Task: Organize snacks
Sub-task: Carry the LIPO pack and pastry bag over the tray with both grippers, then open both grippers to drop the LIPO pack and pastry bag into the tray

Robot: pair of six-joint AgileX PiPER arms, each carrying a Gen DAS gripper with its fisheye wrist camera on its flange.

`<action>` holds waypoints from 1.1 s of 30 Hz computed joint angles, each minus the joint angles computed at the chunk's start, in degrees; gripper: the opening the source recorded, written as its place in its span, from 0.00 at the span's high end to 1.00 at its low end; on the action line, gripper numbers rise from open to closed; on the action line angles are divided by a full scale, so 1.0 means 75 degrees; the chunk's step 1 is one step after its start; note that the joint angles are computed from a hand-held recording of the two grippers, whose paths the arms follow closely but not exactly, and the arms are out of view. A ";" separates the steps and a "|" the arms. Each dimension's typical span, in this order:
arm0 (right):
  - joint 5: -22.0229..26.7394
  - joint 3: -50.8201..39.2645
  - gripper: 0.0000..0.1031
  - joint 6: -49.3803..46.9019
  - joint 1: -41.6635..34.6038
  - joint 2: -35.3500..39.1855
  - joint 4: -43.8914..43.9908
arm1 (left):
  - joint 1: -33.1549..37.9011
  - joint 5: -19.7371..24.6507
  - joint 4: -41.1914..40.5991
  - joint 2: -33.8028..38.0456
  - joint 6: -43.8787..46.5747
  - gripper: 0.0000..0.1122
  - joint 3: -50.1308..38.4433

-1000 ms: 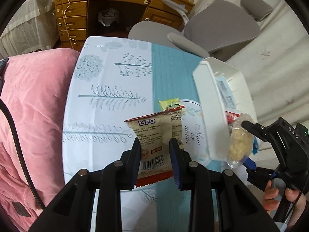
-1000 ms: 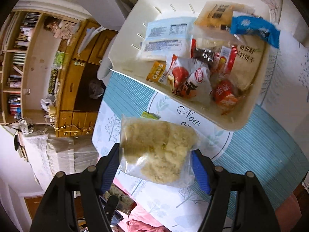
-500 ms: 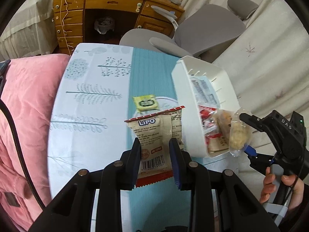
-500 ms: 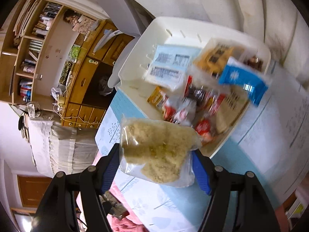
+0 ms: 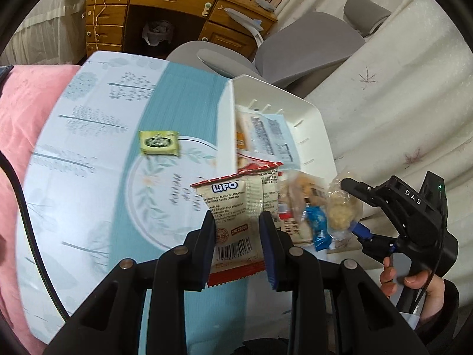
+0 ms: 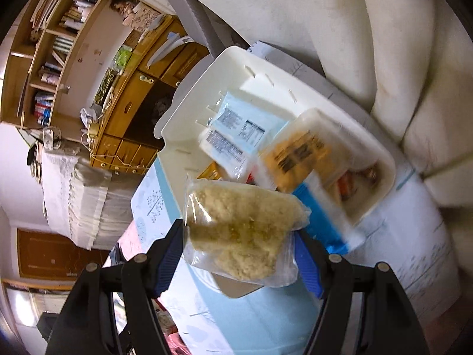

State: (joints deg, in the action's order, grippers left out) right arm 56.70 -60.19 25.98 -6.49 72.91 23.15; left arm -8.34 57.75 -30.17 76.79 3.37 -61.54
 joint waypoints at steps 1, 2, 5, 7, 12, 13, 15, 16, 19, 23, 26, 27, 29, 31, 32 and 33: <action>0.0105 -0.0075 0.32 -0.0339 -0.0216 0.0079 0.0096 | -0.0237 -0.0170 0.0029 0.0038 -0.0212 0.75 0.0026; 0.0196 -0.0153 0.32 -0.0622 -0.0395 0.0159 0.0154 | -0.0465 -0.0322 0.0086 0.0074 -0.0438 0.75 0.0041; 0.0395 -0.0357 0.32 -0.1280 -0.0814 0.0364 0.0283 | -0.1026 -0.0654 0.0199 0.0329 -0.0926 0.75 -0.0051; 0.0532 -0.0510 0.31 -0.1735 -0.1106 0.0499 0.0400 | -0.1395 -0.0828 0.0355 0.0454 -0.1260 0.75 -0.0187; 0.0700 -0.0785 0.30 -0.2670 -0.1544 0.0765 0.0653 | -0.2069 -0.1104 0.0596 0.0795 -0.1661 0.74 -0.0519; 0.0735 -0.0830 0.30 -0.2864 -0.1598 0.0823 0.0720 | -0.2193 -0.1086 0.0689 0.0887 -0.1779 0.73 -0.0615; 0.0844 -0.0923 0.27 -0.3154 -0.1632 0.0957 0.0790 | -0.2312 -0.1012 0.0793 0.1020 -0.1967 0.63 -0.0738; 0.0870 -0.0947 0.20 -0.3211 -0.1622 0.0992 0.0759 | -0.2356 -0.0970 0.0840 0.1056 -0.2071 0.54 -0.0776; 0.0878 -0.0941 0.14 -0.3325 -0.1603 0.0976 0.0744 | -0.2406 -0.0929 0.1053 0.0983 -0.2313 0.52 -0.0744; 0.0872 -0.0765 0.14 -0.3494 -0.1557 0.0883 0.0884 | -0.2270 -0.0736 0.1341 0.0839 -0.2523 0.51 -0.0670; 0.0775 -0.0546 0.14 -0.3515 -0.1368 0.0729 0.0870 | -0.2081 -0.0494 0.1520 0.0734 -0.2488 0.51 -0.0578; 0.0781 -0.0513 0.14 -0.3448 -0.1291 0.0698 0.0838 | -0.2007 -0.0401 0.1557 0.0703 -0.2447 0.51 -0.0548; 0.0788 -0.0362 0.14 -0.3155 -0.1076 0.0603 0.0739 | -0.1819 -0.0228 0.1631 0.0613 -0.2328 0.51 -0.0445; 0.0733 -0.0257 0.14 -0.2900 -0.0833 0.0536 0.0565 | -0.1601 -0.0065 0.1680 0.0559 -0.2139 0.51 -0.0369; 0.0656 -0.0147 0.14 -0.2763 -0.0666 0.0462 0.0466 | -0.1521 -0.0008 0.1723 0.0547 -0.2067 0.51 -0.0336; 0.0600 -0.0059 0.14 -0.2665 -0.0563 0.0409 0.0420 | -0.1404 0.0066 0.1774 0.0540 -0.1949 0.51 -0.0311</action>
